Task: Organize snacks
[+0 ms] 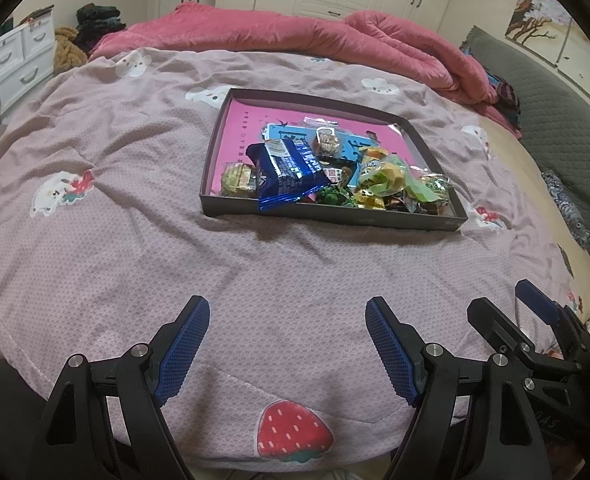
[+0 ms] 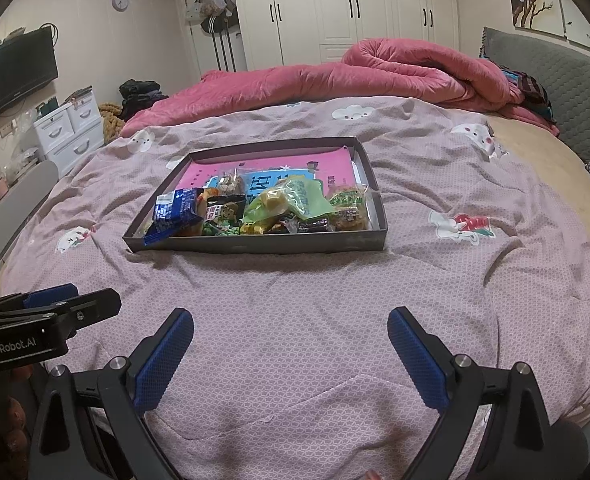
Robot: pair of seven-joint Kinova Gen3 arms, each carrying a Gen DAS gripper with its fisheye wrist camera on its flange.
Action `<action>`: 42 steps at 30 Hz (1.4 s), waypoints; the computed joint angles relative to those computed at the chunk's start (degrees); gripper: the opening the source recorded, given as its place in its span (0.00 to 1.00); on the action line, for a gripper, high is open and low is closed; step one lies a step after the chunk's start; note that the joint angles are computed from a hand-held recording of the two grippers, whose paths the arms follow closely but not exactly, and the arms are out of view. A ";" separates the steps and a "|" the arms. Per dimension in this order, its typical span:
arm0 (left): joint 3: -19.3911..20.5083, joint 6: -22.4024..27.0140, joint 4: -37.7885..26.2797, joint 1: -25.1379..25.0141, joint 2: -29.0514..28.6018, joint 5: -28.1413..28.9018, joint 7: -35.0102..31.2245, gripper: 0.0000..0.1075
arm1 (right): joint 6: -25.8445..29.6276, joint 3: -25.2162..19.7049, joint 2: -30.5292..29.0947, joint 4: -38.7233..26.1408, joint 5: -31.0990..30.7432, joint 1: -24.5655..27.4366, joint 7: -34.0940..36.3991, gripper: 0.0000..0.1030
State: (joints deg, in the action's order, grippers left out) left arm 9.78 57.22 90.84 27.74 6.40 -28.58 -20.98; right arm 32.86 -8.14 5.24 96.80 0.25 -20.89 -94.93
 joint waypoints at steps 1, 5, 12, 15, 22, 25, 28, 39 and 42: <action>0.00 0.10 0.00 0.00 0.02 -0.02 0.03 0.76 | 0.03 0.01 0.01 -0.01 0.06 -0.04 -0.08 0.95; 0.03 0.26 -0.23 -0.06 0.13 0.35 -0.47 0.76 | 0.11 0.00 0.02 -0.01 -0.28 0.09 0.22 0.95; -0.04 0.61 -0.49 0.11 0.23 0.19 -0.53 0.76 | 0.08 0.05 0.09 0.01 -0.66 0.23 0.45 0.95; -0.05 0.50 -0.46 0.08 0.22 0.27 -0.62 0.76 | 0.10 0.05 0.11 0.03 -0.61 0.21 0.43 0.95; 0.06 0.68 -0.55 0.19 0.07 -0.02 -0.74 0.76 | -0.12 0.05 0.10 0.13 -0.84 0.29 0.64 0.95; 0.12 0.96 -0.72 0.39 0.14 -0.46 -0.59 0.76 | -0.15 0.03 0.10 0.16 -0.93 0.30 0.67 0.95; 0.14 1.51 -1.01 0.58 0.32 -0.79 -0.45 0.76 | -0.12 0.01 0.05 0.16 -1.13 0.37 0.91 0.95; -0.22 4.97 -2.67 1.85 1.60 -2.31 0.79 0.76 | -0.61 0.09 0.23 0.17 -1.36 0.42 0.82 0.96; -0.60 6.18 -2.56 2.38 1.76 -4.40 1.99 0.76 | -0.91 0.32 0.60 -0.05 -1.48 0.61 0.39 0.96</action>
State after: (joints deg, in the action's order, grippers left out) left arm 9.18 63.40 88.28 30.13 8.16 -32.98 -19.00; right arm 31.95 -7.82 5.85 96.75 -1.24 -20.28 -94.54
